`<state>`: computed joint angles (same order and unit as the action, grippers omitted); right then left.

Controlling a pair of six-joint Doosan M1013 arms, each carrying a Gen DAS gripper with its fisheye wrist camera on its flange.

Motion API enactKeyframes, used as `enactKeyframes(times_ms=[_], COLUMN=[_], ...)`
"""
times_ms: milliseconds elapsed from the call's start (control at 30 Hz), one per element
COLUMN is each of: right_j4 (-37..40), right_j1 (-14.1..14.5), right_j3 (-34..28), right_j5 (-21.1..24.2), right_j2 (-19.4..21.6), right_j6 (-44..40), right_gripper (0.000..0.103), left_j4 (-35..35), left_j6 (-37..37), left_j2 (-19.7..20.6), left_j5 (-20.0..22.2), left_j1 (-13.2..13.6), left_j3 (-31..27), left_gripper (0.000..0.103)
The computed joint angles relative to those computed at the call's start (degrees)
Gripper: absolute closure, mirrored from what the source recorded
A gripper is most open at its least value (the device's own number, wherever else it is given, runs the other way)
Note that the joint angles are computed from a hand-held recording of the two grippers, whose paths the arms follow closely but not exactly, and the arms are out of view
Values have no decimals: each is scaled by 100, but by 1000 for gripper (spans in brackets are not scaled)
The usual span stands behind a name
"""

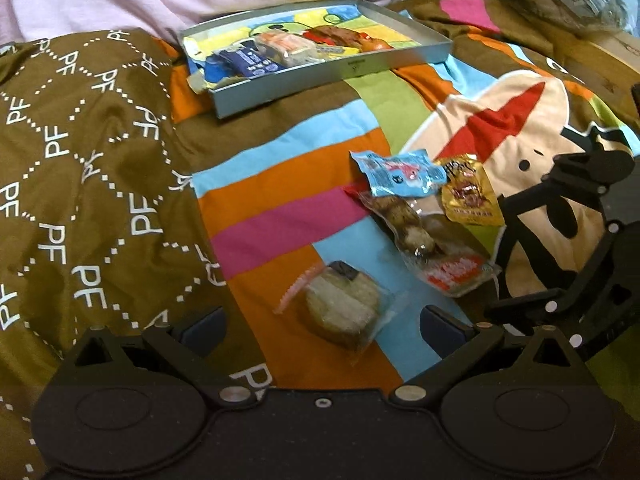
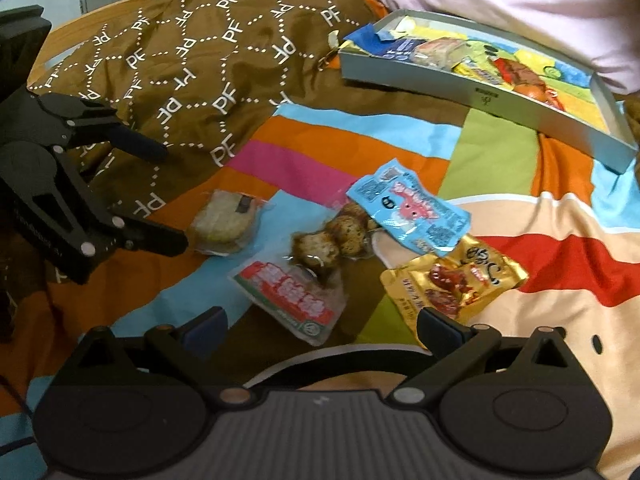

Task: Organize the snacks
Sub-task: 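Move both grippers back over the remaining snacks on the quilt, then grasp the round cookie pack with the left gripper while the right gripper grasps the quail egg pack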

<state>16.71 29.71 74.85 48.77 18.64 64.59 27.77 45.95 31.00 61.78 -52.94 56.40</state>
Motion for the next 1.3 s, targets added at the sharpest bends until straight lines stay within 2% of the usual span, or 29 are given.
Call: enactKeyframes(times_ms=[400, 700, 867, 967, 1100, 1167, 1300], right_j4=[402, 862, 989, 929, 704, 510, 188], right_j1=[-82, -188, -273, -292, -245, -198, -125], right_j3=[-378, -996, -1365, -1566, -1785, -1806, -1697], right_j5=[269, 781, 1060, 1215, 1448, 1448, 1286], right_j2=[291, 700, 958, 1099, 1258, 1275, 1203], right_j6=[144, 783, 1156, 1427, 1707, 1722, 1585], right_gripper=[0, 1, 3, 3, 3, 5, 20], left_j4=[-406, -768, -1040, -1171, -1278, -1339, -1376], left_j6=[564, 1229, 1460, 1565, 1549, 1552, 1548], left_j2=[28, 253, 402, 525, 575, 590, 548], left_j5=[-132, -134, 5, 243, 223, 203, 95], left_j1=[79, 211, 292, 328, 383, 408, 413], left_j3=[33, -267, -474, -670, -728, -749, -676], left_gripper=[1, 1, 1, 1, 1, 1, 6])
